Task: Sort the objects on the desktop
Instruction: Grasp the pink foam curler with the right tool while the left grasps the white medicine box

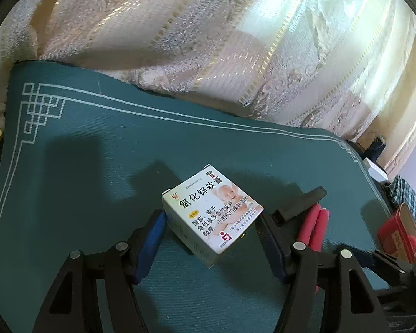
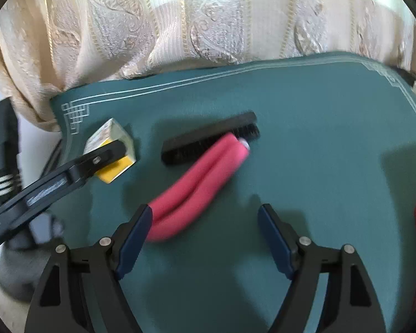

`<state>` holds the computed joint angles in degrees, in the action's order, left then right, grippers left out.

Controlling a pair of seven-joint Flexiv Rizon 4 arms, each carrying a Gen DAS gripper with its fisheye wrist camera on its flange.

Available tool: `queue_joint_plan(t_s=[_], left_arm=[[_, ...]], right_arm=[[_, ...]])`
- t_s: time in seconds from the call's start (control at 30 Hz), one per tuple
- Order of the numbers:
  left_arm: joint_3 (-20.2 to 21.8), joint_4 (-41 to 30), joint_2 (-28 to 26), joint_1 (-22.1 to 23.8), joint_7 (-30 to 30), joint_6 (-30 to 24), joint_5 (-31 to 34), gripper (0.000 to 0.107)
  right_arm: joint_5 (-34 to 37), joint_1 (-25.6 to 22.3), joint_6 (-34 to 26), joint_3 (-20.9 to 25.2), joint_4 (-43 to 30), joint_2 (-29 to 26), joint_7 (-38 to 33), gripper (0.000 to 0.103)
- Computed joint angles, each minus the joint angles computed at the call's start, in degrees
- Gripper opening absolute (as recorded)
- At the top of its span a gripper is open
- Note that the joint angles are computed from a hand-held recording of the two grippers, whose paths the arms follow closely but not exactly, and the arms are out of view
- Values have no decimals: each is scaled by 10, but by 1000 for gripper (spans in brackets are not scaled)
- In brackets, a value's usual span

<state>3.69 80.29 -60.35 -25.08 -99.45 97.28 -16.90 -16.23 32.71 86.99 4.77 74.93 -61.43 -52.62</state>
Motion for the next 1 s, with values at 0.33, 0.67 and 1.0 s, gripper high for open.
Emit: queue_joint_plan(t_s=[0.33, 0.67, 1.0], left_arm=[[-10, 5, 4, 7, 3, 5, 3, 68], [-14, 6, 5, 3, 9, 9, 4, 68], [-15, 13, 8, 0, 12, 21, 0, 68]], right_arm=[[-43, 30, -27, -44, -10, -1, 4, 66], [-11, -16, 13, 16, 70, 42, -37, 22], [22, -30, 13, 36, 55, 39, 1, 84]])
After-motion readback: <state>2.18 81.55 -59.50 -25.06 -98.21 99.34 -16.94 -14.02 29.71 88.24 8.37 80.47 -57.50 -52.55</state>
